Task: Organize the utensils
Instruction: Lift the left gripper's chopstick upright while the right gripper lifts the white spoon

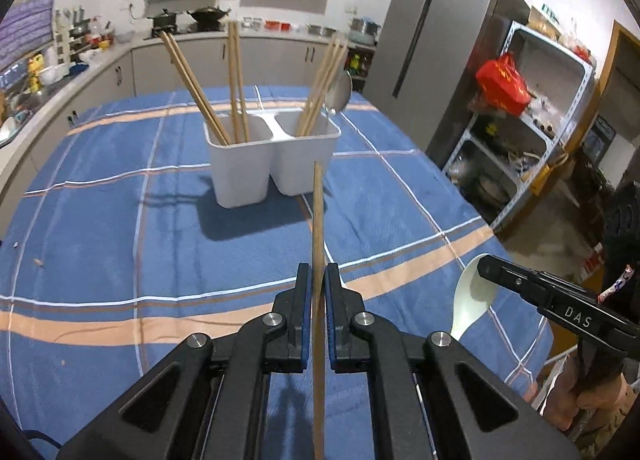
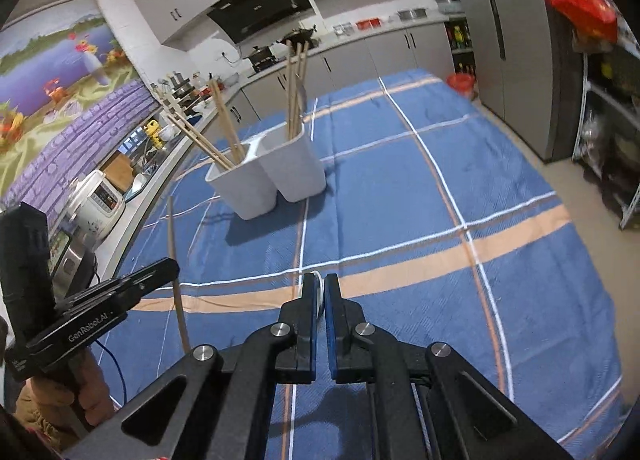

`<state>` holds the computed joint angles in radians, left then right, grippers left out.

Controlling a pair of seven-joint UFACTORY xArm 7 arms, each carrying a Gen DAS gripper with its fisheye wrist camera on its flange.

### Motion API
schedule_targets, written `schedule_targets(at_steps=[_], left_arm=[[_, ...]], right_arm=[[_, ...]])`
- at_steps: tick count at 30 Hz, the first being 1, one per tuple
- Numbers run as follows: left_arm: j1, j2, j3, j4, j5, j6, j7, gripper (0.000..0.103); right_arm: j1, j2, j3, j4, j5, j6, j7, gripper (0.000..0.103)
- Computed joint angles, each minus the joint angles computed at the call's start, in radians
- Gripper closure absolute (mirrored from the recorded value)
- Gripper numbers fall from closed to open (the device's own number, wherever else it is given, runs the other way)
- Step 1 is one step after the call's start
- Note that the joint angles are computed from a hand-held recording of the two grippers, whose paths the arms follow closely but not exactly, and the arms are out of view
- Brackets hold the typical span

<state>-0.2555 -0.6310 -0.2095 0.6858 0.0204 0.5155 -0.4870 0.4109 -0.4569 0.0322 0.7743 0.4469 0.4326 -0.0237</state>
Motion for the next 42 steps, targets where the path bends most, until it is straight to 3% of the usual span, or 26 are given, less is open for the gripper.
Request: schedule_targets(at_steps=[9,19,26,42], left_arm=[[0.045,-0.129,-0.044,-0.020,0.046,0.041,-0.069,0.097],[0.088,-0.173,-0.087,0.014,0.108,0.099,-0.116,0.097],[0.122,-0.170,-0.116,0.047,0.162,0.131,-0.137,0.097],[0.155,-0.124,-0.116,0.104,0.213,0.161,-0.171,0.097]], right_arm=[[-0.015,-0.066,0.015,-0.003,-0.064,-0.001,0.014,0.099],[-0.031,-0.101,0.025,0.015,-0.143,-0.011,0.018,0.099],[-0.045,-0.088,0.026,0.058,-0.183,-0.009,0.013,0.099],[-0.075,-0.029,0.046,0.143,-0.232,-0.013,0.015,0.099]])
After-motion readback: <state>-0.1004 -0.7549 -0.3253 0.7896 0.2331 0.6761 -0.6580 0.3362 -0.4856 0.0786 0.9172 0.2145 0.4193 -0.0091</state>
